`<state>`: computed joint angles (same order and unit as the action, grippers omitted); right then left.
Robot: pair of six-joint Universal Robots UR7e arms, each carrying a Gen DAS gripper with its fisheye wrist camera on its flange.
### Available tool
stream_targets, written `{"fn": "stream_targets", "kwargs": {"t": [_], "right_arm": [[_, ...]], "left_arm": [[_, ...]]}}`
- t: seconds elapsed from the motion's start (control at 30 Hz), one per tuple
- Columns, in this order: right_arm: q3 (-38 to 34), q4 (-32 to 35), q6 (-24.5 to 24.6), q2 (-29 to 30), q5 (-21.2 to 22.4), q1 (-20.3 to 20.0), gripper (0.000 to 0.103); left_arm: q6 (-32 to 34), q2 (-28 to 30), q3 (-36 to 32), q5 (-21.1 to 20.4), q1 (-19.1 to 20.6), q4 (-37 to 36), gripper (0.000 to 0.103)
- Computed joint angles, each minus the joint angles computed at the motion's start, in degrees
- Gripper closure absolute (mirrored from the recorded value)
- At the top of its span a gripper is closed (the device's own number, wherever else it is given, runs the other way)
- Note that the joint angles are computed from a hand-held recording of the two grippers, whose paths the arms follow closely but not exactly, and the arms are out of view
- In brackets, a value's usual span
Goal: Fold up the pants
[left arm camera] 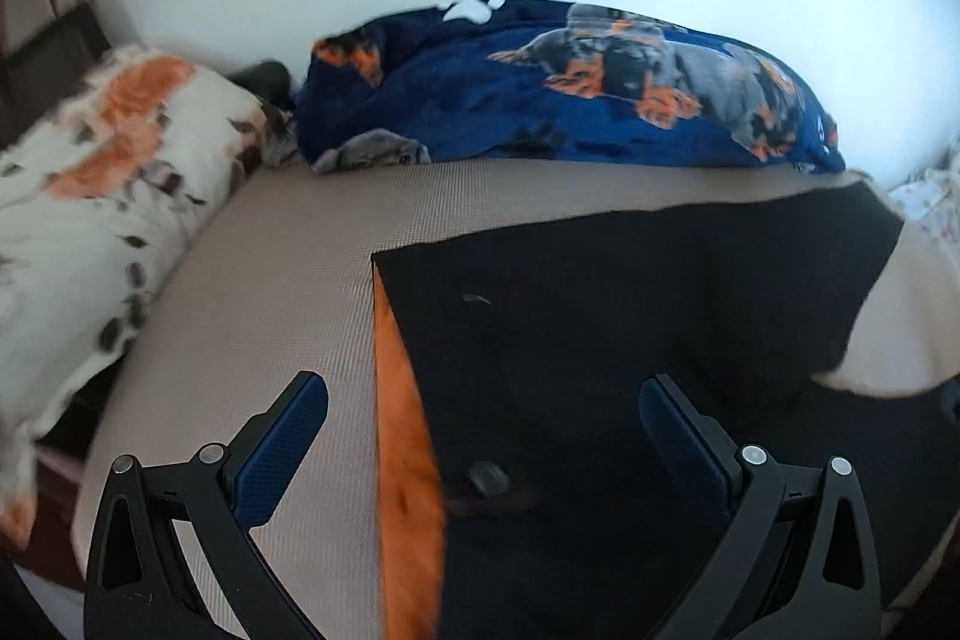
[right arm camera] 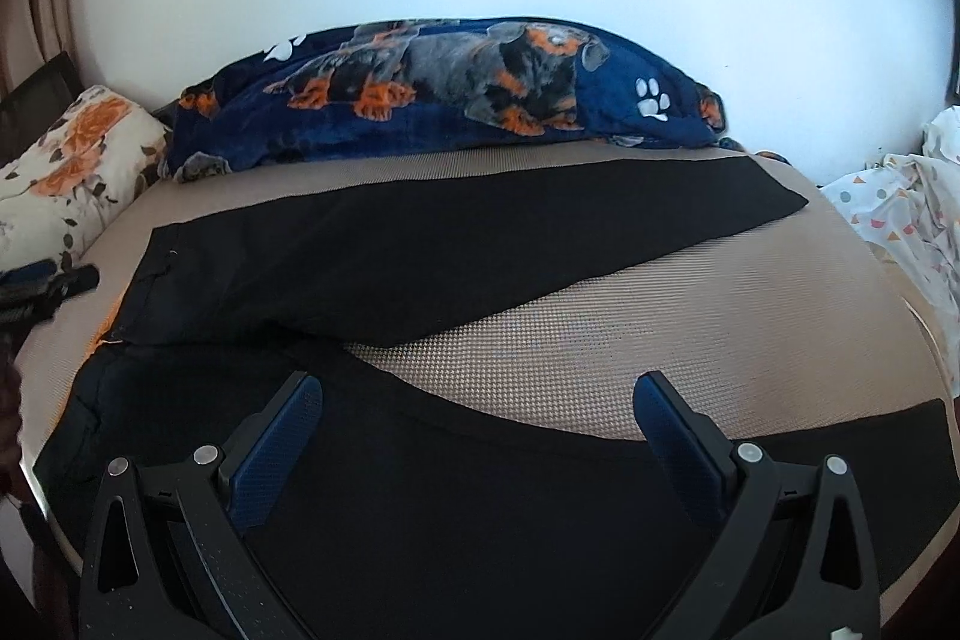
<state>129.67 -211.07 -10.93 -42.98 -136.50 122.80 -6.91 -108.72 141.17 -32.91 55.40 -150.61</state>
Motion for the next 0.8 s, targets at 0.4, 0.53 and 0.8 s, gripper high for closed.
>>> {"fn": "stream_targets", "kwargs": {"t": [0.4, 0.53, 0.8], "right_arm": [[-3.1, 5.1, 1.1, 3.0, -1.2, -2.3, 0.0], [-3.7, 5.7, 1.1, 3.8, -1.4, -2.6, 0.0], [-5.3, 9.2, 2.3, 4.5, -1.3, -2.3, 0.0]], "left_arm": [[11.8, 15.5, -21.8, -26.0, 26.5, 1.6, 0.043], [13.7, 17.6, -26.4, -31.1, 28.7, 5.8, 0.043], [20.4, 20.3, -28.2, -28.8, 27.7, 5.3, 0.067]]}}
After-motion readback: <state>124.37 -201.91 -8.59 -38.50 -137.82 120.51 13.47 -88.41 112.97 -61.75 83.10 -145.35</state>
